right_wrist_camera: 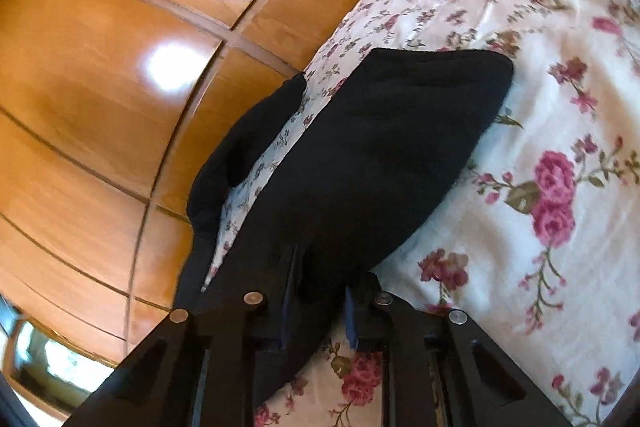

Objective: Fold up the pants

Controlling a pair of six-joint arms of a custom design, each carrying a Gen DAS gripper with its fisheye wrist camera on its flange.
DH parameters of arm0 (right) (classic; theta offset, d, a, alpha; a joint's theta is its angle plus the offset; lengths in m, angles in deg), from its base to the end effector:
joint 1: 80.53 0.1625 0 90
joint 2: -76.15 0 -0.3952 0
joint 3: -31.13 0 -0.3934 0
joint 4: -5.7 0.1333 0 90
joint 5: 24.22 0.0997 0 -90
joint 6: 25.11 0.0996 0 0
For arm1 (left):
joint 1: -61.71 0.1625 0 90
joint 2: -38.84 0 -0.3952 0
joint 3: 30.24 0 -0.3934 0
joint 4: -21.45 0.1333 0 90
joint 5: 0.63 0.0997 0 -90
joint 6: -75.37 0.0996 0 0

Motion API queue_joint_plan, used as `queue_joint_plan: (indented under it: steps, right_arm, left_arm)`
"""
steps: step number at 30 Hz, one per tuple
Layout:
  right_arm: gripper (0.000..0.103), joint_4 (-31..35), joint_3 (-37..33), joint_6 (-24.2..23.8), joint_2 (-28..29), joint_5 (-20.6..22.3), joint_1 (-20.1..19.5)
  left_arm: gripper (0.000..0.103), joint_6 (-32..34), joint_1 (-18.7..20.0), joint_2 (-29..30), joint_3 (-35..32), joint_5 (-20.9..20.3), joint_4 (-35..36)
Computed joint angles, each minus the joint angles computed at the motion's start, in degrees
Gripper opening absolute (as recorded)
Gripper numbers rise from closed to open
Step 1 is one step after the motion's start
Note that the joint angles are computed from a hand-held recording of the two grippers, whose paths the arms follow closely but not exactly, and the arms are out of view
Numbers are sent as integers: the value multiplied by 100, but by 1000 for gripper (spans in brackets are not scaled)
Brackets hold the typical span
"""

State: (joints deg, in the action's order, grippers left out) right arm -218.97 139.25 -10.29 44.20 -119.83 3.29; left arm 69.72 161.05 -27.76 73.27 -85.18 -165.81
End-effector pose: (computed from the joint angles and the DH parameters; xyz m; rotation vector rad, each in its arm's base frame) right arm 0.0619 -0.5760 0.0229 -0.5707 -2.6683 1.5333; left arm 0.2394 -0.5758 0.3265 -0.4134 2.5864 -1.5175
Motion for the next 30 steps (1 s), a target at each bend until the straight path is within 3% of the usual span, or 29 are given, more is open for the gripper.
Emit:
queue_joint_plan:
  steps: [3,4,6,12,17,25,30]
  right_arm:
    - [15,107,-38,-112,-11,-114,13]
    - [12,140,-68,-119,-2,-154,18]
    - [9,95,-79,-143,28,-202,29]
    - [7,9,-192,-369,134,-611,177]
    - [8,-17,-202,-496,62,-1086,392]
    - [8,-203,157,-756,-277,-1236,619]
    - [8,-357,520,-895,-463,-1278,701]
  left_arm:
    - [58,-152,-28,70,-98,172,-14]
    - [54,-141,-89,108,-131,424,-4]
    - [30,-25,-158,186,-187,817,6]
    - [9,-205,-27,116,-376,657,603]
    - [7,-154,-20,-152,-267,454,745]
    - [6,238,-135,-813,316,244,495]
    - [6,73,-28,-1164,625,173,579]
